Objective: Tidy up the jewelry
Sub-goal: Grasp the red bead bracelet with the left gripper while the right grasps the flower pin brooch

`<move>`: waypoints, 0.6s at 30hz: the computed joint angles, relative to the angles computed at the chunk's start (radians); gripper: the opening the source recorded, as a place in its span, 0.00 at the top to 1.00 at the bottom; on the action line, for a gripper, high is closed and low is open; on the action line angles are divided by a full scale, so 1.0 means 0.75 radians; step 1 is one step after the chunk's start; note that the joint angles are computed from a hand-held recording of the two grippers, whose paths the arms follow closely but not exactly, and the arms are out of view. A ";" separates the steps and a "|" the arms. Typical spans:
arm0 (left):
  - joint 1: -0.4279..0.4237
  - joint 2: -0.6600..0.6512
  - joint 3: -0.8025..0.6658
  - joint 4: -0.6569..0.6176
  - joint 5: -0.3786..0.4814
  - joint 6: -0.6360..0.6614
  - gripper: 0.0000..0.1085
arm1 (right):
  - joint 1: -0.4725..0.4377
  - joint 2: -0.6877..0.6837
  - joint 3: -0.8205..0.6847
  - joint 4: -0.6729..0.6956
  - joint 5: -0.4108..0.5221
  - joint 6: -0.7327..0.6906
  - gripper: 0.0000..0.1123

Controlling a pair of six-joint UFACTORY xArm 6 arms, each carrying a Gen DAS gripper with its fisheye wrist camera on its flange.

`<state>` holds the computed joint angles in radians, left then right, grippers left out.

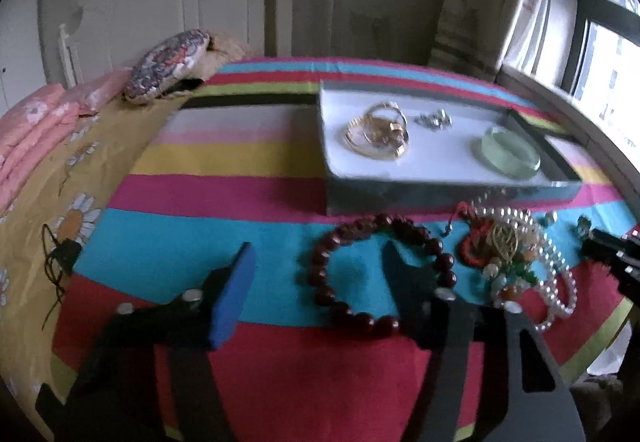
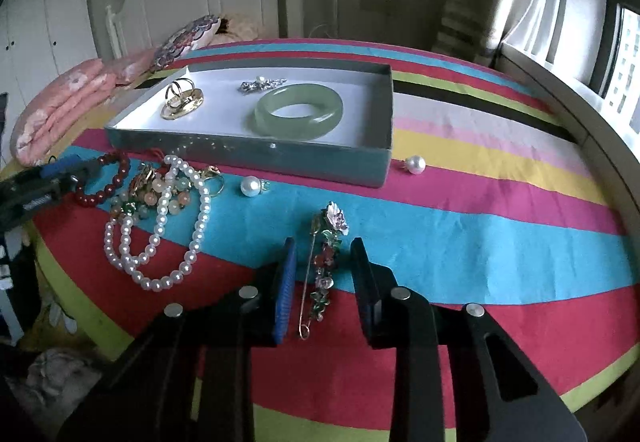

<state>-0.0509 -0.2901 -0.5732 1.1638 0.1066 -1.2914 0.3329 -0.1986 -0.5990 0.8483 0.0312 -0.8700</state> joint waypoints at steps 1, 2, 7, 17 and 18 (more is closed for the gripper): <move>-0.029 0.002 -0.011 0.031 0.054 -0.015 0.52 | -0.002 -0.001 -0.003 0.023 0.007 -0.016 0.74; -0.038 0.010 -0.022 0.117 0.059 -0.075 0.57 | -0.003 0.001 -0.010 0.064 0.013 -0.047 0.74; -0.025 0.005 -0.018 0.315 0.001 -0.223 0.90 | -0.017 0.011 -0.041 0.206 0.043 -0.171 0.73; -0.023 -0.161 0.067 0.574 0.011 -0.455 0.90 | 0.067 0.021 -0.005 0.216 -0.105 -0.265 0.91; -0.032 -0.189 0.076 0.576 0.029 -0.452 0.90 | 0.077 0.021 -0.013 0.287 -0.116 -0.330 0.91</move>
<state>-0.0748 -0.4318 -0.5163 1.5955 0.1283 -1.6306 0.3907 -0.1828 -0.6085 1.0636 -0.0559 -1.1172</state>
